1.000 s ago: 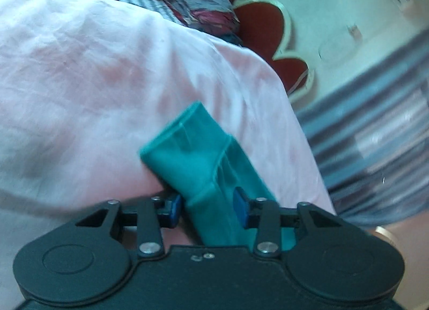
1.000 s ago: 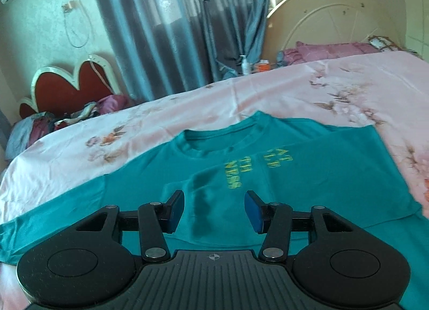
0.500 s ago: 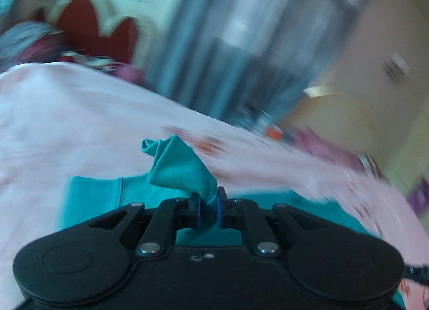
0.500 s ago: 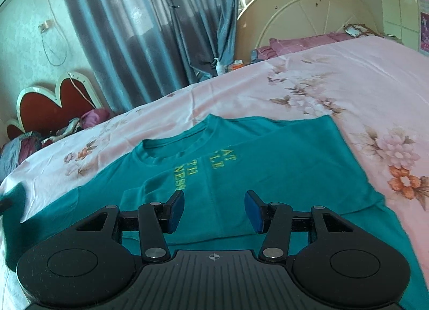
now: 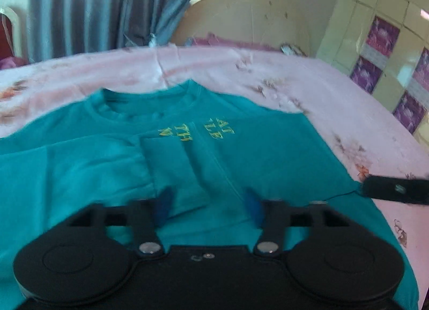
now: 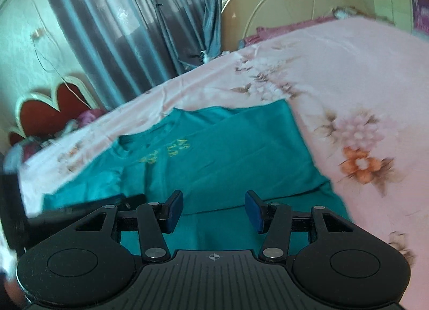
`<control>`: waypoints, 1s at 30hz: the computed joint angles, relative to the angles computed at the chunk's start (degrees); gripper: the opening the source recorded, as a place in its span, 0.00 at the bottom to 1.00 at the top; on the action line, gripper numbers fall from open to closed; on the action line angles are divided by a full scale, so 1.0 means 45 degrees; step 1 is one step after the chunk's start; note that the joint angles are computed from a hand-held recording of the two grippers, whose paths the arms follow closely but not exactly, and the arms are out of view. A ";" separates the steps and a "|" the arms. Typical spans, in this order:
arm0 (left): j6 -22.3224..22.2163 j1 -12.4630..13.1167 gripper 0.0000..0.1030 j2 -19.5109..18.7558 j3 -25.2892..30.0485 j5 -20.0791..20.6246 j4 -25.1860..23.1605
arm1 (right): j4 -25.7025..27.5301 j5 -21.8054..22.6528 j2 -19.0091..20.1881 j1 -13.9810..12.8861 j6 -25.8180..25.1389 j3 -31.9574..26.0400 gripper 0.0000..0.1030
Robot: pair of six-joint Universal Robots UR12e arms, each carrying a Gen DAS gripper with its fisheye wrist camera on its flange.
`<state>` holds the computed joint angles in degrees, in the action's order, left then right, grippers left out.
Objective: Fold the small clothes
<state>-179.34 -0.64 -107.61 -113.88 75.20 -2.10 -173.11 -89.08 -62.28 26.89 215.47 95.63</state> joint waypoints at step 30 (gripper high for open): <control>-0.2096 0.3352 0.24 0.1749 -0.2888 0.1586 0.1076 | 0.0728 0.2475 0.2970 0.0479 0.0590 -0.4102 0.04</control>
<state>-188.77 14.44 -99.74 -126.88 82.33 2.75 -169.84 -77.94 -48.92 29.05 218.13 77.17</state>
